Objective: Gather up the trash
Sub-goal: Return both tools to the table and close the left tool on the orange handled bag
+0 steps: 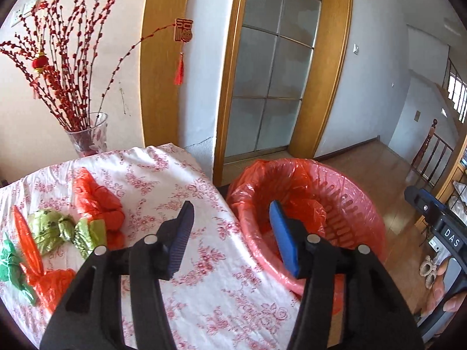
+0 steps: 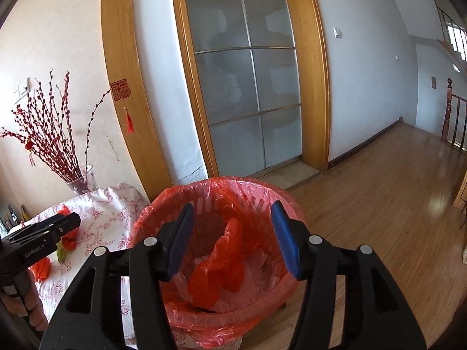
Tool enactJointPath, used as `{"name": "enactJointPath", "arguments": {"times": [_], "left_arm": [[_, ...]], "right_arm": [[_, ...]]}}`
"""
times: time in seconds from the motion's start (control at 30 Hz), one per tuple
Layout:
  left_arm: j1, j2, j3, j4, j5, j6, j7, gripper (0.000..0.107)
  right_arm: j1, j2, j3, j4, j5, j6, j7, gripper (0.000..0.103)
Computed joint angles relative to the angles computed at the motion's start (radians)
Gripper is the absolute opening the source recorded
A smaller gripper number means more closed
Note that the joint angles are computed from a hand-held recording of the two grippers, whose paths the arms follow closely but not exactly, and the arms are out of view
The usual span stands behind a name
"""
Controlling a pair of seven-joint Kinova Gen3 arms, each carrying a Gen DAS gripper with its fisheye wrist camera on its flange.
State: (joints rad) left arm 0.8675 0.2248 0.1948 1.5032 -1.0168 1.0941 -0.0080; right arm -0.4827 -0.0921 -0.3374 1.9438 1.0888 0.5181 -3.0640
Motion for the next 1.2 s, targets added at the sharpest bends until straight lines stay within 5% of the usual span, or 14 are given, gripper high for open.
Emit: {"name": "enactJointPath", "arguments": {"times": [0.33, 0.57, 0.87, 1.2], "left_arm": [[0.038, -0.138, 0.100, 0.144, -0.056, 0.261, 0.172, 0.063], [-0.011, -0.209, 0.178, 0.259, 0.003, 0.438, 0.266, 0.074], [-0.172, -0.313, 0.193, 0.393, 0.148, 0.275, 0.255, 0.074], [-0.253, -0.280, 0.202, 0.396, 0.165, 0.133, 0.205, 0.068]], "right_arm": [[-0.070, 0.028, -0.032, -0.029, -0.062, -0.030, 0.086, 0.058], [-0.154, 0.077, -0.033, -0.061, -0.069, -0.026, 0.101, 0.064], [-0.267, 0.133, 0.000, -0.095, -0.083, -0.010, 0.106, 0.068], [-0.328, 0.158, 0.034, -0.115, -0.126, 0.006, 0.169, 0.068]]}}
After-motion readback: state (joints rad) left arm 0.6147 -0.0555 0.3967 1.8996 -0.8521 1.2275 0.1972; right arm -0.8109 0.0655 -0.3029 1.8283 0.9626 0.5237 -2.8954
